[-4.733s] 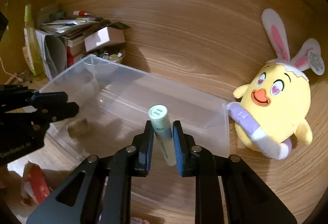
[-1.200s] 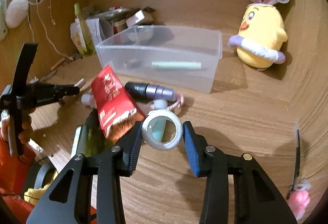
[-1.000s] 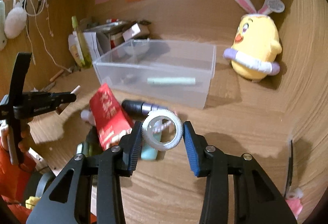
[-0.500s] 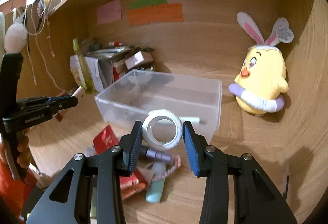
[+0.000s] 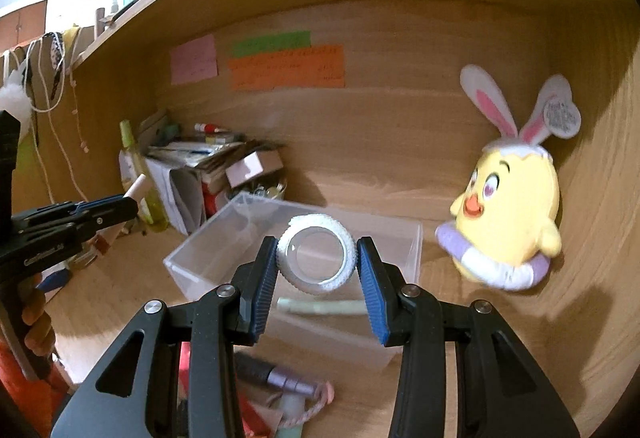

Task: Organize objects
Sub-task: 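Carry the white tube and tape roll over the clear box with both tools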

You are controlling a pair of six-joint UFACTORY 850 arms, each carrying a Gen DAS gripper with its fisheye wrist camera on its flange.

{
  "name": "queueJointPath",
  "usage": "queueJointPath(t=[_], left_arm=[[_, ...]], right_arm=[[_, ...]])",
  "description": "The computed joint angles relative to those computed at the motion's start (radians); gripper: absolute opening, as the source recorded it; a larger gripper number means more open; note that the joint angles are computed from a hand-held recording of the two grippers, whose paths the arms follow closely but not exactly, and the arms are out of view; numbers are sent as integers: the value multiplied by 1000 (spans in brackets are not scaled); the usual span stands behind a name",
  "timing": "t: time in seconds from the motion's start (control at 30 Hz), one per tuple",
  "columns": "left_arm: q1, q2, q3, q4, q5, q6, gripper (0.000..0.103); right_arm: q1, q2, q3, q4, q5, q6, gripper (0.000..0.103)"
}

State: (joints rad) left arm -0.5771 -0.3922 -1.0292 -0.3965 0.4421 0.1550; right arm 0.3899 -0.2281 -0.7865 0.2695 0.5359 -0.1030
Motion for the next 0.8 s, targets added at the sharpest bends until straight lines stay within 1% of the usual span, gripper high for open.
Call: queueJointPath(t=[0.17, 0.3, 0.47, 0.57, 0.63, 0.73, 0.8], left_arm=[[7, -31, -49, -6, -14, -7, 15], [15, -72, -100, -8, -46, -9, 15], [26, -133, -168, -34, -100, 16, 15], [33, -175, -215, -63, -139, 44, 15], [38, -203, -244, -91, -164, 71, 15], [43, -242, -284, -121, -199, 94, 15], [43, -264, -306, -149, -217, 120, 15]], right_arm=[[-9, -25, -54, 57, -19, -78, 37], [-16, -66, -99, 108, -42, -135, 37], [-40, -142, -156, 76, -101, -91, 37], [-54, -182, -188, 47, -150, -64, 37], [-58, -198, -201, 63, -169, -83, 37], [-64, -215, -215, 43, -195, -69, 37], [-62, -227, -225, 79, -206, -108, 37]])
